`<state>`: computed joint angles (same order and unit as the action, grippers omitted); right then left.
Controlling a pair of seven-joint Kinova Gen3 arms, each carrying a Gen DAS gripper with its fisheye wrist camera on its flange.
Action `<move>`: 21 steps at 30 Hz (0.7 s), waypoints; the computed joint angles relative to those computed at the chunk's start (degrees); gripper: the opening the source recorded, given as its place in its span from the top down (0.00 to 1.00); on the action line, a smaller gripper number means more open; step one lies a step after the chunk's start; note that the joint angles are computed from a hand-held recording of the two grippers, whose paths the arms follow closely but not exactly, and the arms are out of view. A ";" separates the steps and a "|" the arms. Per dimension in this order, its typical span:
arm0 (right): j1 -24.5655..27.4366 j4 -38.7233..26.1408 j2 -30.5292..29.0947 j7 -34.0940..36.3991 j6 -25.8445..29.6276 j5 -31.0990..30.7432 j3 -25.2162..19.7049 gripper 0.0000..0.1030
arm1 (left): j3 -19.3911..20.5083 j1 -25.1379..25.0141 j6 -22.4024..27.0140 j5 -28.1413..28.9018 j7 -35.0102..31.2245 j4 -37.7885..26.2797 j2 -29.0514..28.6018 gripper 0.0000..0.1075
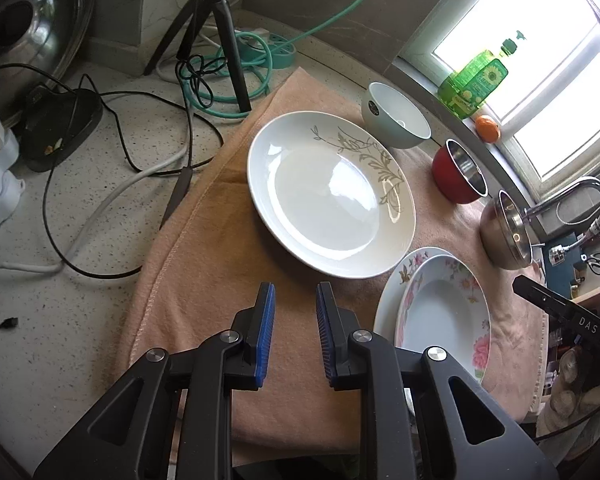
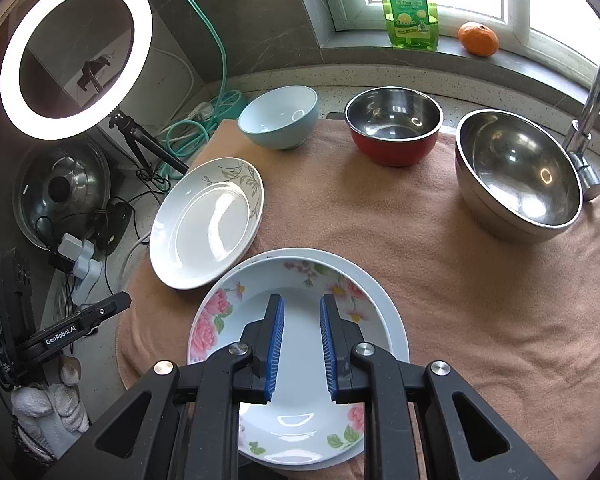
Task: Organize plates and bowls
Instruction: 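Move both grippers to the rim of the white gold-leaf plate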
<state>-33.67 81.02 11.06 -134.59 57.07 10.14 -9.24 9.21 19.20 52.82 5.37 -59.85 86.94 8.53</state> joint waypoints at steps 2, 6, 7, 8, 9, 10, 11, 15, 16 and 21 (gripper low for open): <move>0.14 -2.81 1.70 1.59 1.18 -0.40 -0.05 0.83 | -0.36 -0.80 -0.24 0.73 -0.60 0.22 -0.01 0.82; 1.14 -7.58 5.10 4.65 2.64 -3.75 0.30 0.82 | -0.87 -2.36 -0.45 2.10 -1.88 0.02 0.52 0.82; 1.48 -8.56 5.90 5.44 2.68 -4.68 0.41 0.82 | -0.98 -2.71 -0.39 2.36 -2.19 -0.16 0.76 0.82; 1.67 -9.61 6.73 5.92 2.88 -5.43 0.61 0.82 | -1.06 -3.10 -0.41 2.76 -2.62 -0.29 0.98 0.82; 1.94 -10.60 7.57 6.40 3.05 -6.30 0.76 0.82 | -1.13 -3.43 -0.40 3.02 -3.13 -0.44 1.19 0.82; 2.35 -11.48 8.36 6.95 3.04 -7.39 0.84 0.82 | -1.20 -3.61 -0.39 3.01 -3.44 -0.60 1.44 0.82; 2.83 -12.36 9.19 7.43 2.98 -8.62 0.89 0.82 | -1.27 -3.78 -0.29 2.99 -3.68 -0.88 1.77 0.82; 3.55 -15.20 12.10 7.94 3.10 -11.33 1.55 0.82 | -1.52 -4.97 -0.13 4.31 -5.10 -1.84 3.25 0.82; 3.70 -15.78 12.75 8.07 3.11 -11.83 1.65 0.82 | -1.55 -5.32 -0.16 4.83 -5.46 -2.02 3.58 0.82; 4.15 -18.71 15.85 8.65 3.65 -13.32 2.18 0.82 | -1.53 -6.33 0.04 6.52 -6.91 -3.34 5.43 0.82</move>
